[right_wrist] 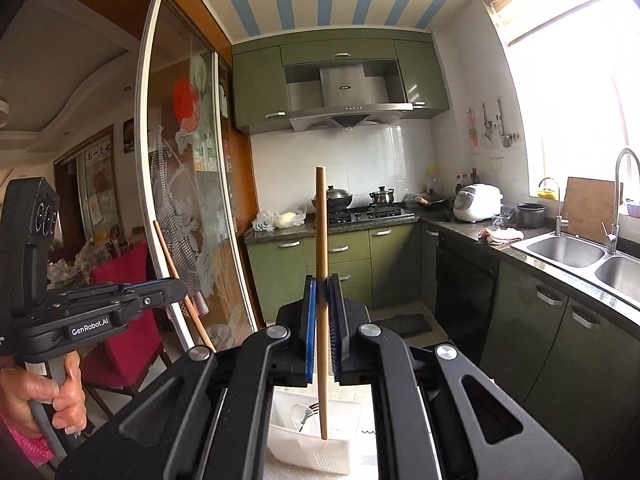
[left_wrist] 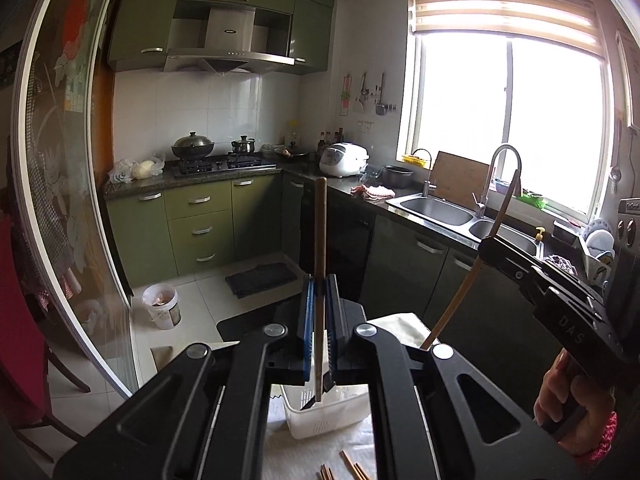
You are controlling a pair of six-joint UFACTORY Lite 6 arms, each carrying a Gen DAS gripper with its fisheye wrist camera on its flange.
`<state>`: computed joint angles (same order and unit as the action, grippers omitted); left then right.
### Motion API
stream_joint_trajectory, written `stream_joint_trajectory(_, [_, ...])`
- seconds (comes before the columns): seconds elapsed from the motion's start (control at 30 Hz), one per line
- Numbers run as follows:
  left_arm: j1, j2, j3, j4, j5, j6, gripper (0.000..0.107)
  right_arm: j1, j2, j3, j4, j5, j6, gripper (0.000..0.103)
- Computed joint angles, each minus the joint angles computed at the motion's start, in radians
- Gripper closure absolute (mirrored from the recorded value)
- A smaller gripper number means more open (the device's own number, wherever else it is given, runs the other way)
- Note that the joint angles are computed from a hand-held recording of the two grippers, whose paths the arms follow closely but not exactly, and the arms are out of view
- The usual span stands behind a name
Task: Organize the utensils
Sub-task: 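Lift both chopsticks upright and carry them over the white holder, then open both tools to drop the chopsticks into the holder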
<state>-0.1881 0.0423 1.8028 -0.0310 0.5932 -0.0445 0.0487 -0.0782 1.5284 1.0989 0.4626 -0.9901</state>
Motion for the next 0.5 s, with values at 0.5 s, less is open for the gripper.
stream_joint_trajectory(0.5, [0.012, 0.133, -0.190, 0.032, -0.129, -0.039, 0.101, 0.007, 0.382, 0.150, -0.073, -0.005, 0.068, 0.096])
